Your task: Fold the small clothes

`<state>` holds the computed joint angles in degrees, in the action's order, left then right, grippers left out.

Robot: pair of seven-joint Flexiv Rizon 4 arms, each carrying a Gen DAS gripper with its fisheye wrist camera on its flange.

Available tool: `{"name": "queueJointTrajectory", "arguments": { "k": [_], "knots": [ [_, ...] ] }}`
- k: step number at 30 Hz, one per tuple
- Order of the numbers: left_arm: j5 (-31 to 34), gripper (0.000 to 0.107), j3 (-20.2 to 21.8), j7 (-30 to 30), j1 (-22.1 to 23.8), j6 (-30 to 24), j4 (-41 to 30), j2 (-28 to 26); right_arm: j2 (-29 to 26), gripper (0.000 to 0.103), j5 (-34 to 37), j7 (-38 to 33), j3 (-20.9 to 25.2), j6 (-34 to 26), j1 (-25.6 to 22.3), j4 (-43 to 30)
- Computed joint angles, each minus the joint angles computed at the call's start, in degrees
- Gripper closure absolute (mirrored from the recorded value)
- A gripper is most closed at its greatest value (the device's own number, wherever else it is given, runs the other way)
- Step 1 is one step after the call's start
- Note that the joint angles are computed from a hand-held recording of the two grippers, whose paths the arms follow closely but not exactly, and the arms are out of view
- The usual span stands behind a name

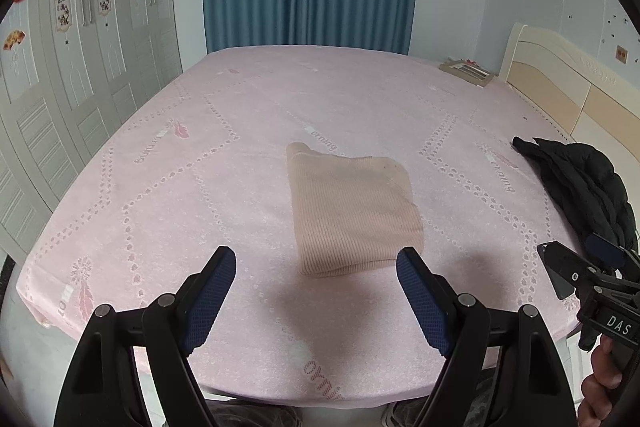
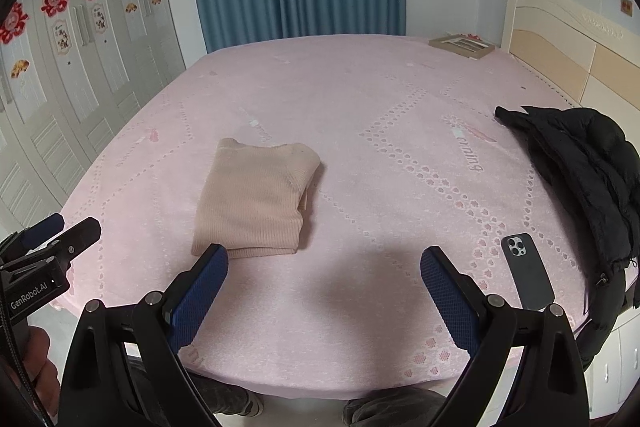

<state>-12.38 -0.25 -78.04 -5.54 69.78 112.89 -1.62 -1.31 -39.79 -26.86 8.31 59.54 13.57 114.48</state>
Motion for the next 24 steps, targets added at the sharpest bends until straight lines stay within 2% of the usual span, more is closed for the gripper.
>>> {"name": "queueJointTrajectory", "arguments": {
  "k": [24],
  "knots": [
    [-1.23, 0.025, 0.05, 0.59, -0.02, 0.47, 0.20, 0.99, 0.19, 0.007, 0.61, -0.39, 0.26, -0.06, 0.27, -0.32]
  ]
}}
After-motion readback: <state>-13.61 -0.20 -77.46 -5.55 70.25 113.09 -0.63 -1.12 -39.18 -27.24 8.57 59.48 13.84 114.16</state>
